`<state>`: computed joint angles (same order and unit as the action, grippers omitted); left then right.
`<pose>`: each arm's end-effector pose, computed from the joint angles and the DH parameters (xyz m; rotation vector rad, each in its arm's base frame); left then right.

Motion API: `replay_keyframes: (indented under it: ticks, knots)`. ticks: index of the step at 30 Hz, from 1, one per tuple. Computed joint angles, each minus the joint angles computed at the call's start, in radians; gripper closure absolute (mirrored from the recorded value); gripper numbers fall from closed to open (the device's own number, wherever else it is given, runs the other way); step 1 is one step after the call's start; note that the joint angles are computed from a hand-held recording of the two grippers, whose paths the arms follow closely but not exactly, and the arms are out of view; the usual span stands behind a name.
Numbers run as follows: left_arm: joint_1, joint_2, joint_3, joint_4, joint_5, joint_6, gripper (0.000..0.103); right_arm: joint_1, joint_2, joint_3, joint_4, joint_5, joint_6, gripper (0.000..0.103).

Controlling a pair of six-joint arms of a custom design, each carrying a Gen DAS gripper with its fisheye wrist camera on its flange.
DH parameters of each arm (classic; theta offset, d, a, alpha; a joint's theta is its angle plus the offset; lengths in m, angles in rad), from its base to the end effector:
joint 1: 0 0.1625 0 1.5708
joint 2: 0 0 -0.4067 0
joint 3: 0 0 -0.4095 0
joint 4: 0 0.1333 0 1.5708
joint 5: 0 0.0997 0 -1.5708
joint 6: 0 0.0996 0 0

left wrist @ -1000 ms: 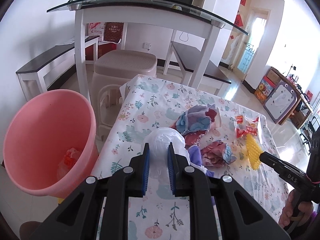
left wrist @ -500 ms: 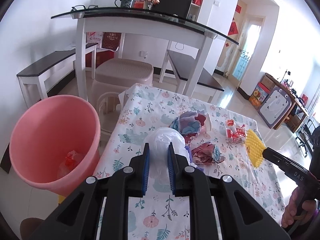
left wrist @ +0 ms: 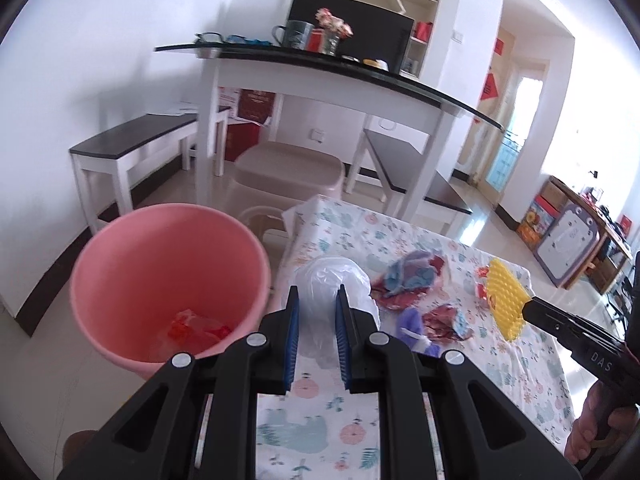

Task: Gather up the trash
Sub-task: 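Lift the white bag with the left tool while the right tool grasps the yellow foam net, then carry both items over the pink bucket and open both tools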

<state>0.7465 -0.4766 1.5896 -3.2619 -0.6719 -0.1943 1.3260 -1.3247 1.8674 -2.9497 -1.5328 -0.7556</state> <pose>-0.3408 -0.6031 -0.0157 0.4101 2.3535 -1.1701 -0.0101 -0.6061 0.3527 0.6736 -2.4934 1.0304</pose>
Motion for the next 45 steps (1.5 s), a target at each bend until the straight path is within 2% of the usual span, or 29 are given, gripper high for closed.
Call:
replay_keyframes:
  ticks: [11, 20, 33, 45]
  knots:
    - [0.009, -0.086, 0.128, -0.103, 0.119, -0.054, 0.088, 0.111, 0.103, -0.042, 0.055, 0.007, -0.093, 0.094]
    - [0.038, -0.124, 0.178, -0.117, 0.162, -0.099, 0.088, 0.175, 0.201, -0.105, 0.126, 0.029, -0.117, 0.094]
    - [0.099, -0.123, 0.165, -0.072, 0.147, -0.151, 0.087, 0.228, 0.361, -0.227, 0.215, -0.006, -0.072, 0.094]
    - [0.136, -0.102, 0.133, 0.025, 0.146, -0.219, 0.087, 0.229, 0.44, -0.289, 0.249, -0.065, -0.033, 0.094]
